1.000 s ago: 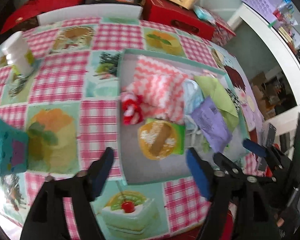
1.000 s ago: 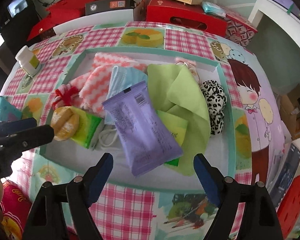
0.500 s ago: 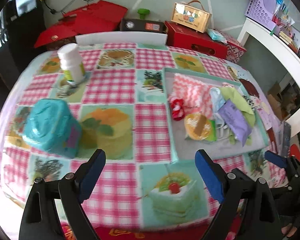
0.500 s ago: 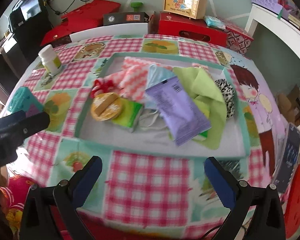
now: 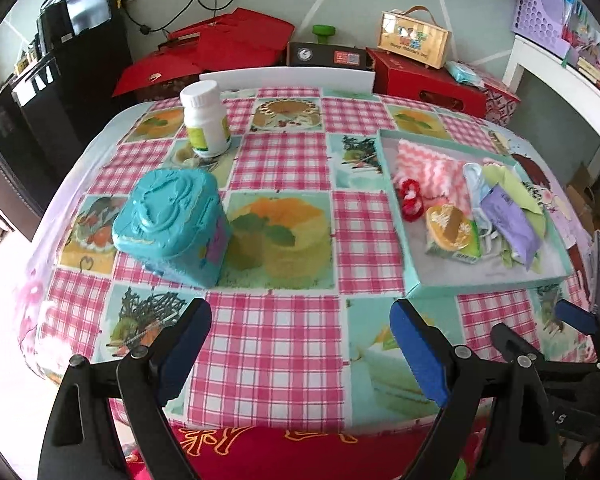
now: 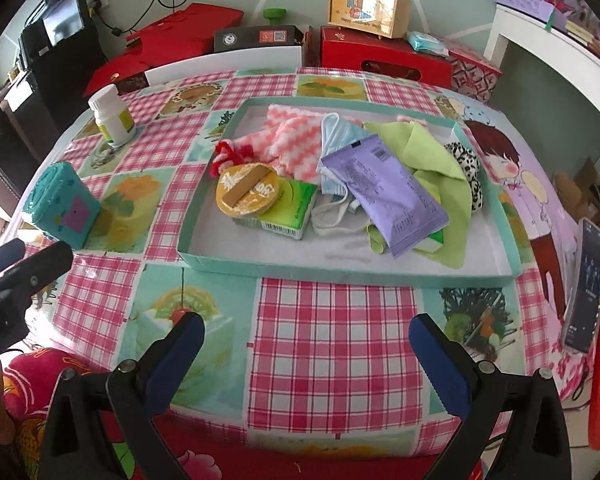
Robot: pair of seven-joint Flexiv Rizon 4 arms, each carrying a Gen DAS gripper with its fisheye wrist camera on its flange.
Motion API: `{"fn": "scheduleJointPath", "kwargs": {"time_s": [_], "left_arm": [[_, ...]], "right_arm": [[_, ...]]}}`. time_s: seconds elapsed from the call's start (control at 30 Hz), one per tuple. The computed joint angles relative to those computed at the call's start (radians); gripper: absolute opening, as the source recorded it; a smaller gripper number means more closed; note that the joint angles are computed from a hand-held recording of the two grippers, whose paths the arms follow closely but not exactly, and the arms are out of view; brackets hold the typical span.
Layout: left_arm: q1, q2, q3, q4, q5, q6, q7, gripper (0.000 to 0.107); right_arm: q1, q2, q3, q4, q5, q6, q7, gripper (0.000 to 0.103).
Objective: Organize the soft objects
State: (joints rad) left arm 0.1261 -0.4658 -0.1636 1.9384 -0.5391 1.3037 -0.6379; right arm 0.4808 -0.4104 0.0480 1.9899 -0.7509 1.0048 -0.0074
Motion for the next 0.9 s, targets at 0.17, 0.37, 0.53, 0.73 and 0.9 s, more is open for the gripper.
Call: {"fn": "scheduleJointPath", "kwargs": {"time_s": [0.17, 0.37, 0.53, 0.73, 0.9], "left_arm": [[-0.002, -0.008, 0.010, -0.004, 0.012, -0.004, -0.017, 0.091], [-0.006, -0.013, 0.016, -0.007, 0.032, -0.011, -0.028, 0.091], [-0.002, -0.012, 0.005, 0.002, 0.035, -0.002, -0.014, 0.091], [0.000, -0.012, 0.004, -0.003, 0.031, -0.023, -0.011, 0.091], [-0.002, -0.015, 0.010, -0.011, 0.025, -0.042, -0.016, 0.091]], "right_arm": [[0.002, -0.014, -0.002, -0.001, 0.005, 0.006, 0.013, 0.103], [0.002, -0.023, 0.000, -0.003, 0.026, 0.007, 0.002, 0.103], [0.009, -0.029, -0.001, -0.010, 0.031, -0.006, -0.005, 0.103], [0.011, -0.028, -0.005, -0.004, 0.028, 0.000, 0.005, 0.103], [0.010, -0.029, -0.005, -0.004, 0.031, 0.000, 0.005, 0.103]]}}
